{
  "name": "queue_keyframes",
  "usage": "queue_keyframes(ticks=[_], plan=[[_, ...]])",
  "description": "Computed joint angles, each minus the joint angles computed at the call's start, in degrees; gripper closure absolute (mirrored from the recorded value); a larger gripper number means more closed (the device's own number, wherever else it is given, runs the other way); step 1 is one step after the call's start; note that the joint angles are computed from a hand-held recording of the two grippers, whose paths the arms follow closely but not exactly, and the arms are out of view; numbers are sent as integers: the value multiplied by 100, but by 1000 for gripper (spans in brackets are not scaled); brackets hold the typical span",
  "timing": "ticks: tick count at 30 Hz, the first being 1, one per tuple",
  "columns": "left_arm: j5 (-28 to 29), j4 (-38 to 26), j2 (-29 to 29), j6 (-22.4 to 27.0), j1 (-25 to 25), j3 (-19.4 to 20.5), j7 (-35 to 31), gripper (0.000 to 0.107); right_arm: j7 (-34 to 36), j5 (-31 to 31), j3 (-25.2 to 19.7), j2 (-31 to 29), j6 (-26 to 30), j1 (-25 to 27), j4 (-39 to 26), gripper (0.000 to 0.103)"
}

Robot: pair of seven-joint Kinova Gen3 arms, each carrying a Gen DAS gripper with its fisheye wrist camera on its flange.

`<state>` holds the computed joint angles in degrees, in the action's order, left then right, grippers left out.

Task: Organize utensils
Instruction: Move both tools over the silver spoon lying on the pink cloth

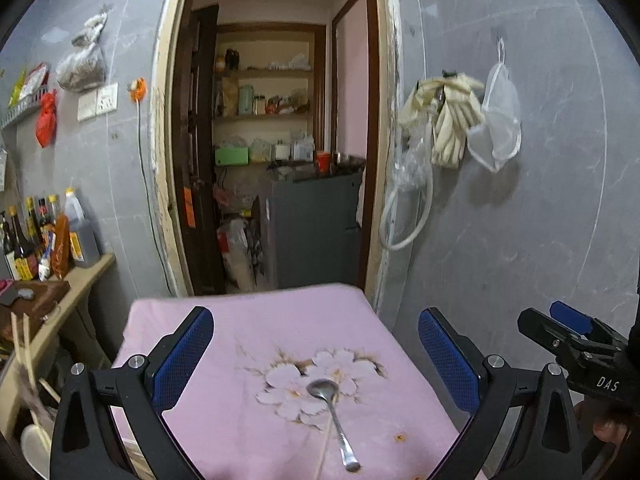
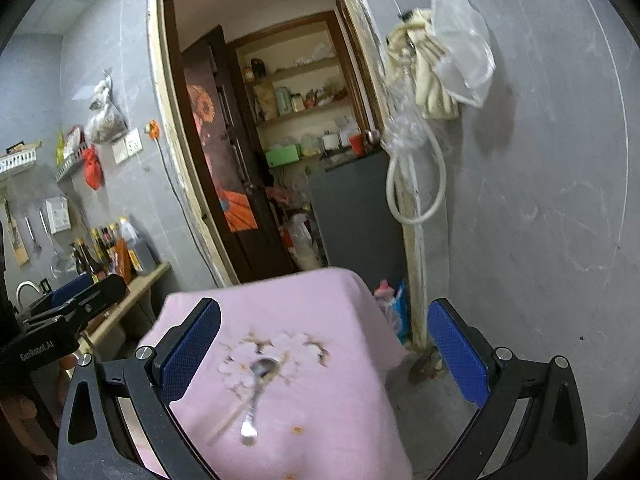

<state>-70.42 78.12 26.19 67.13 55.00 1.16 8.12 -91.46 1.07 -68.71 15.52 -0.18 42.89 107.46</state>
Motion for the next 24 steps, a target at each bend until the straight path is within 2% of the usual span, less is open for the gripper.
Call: queue_keyframes(ticks=[6, 11, 14, 16, 19, 21, 24], plan=[[547, -320, 356, -310, -212, -30, -318, 4, 576, 17, 366, 685, 419, -325, -270, 1], [1061, -344, 471, -720, -379, -173, -438, 7, 1085, -165, 531, 1315, 811, -541, -567, 2], [1402, -431, 577, -877, -506, -214, -619, 17, 1357, -284, 686, 1605, 1060, -737, -759, 11], [1697, -508, 641, -969, -617, -229, -801, 25, 1494, -379, 829, 1714, 1187, -905, -864, 23], [2247, -331, 616, -1487, -912, -234, -880, 35, 1688, -492, 1113, 1963, 1525, -1279, -1176, 31], [2565, -182, 590, -1813, -1072, -261, -937, 43, 1842, -581, 1210, 2103, 1653, -1451, -1313, 33], [2991, -42, 619, -2134, -1259, -296, -1122, 50, 2057, -694, 1407, 2364, 1943, -1813, -1613, 41]])
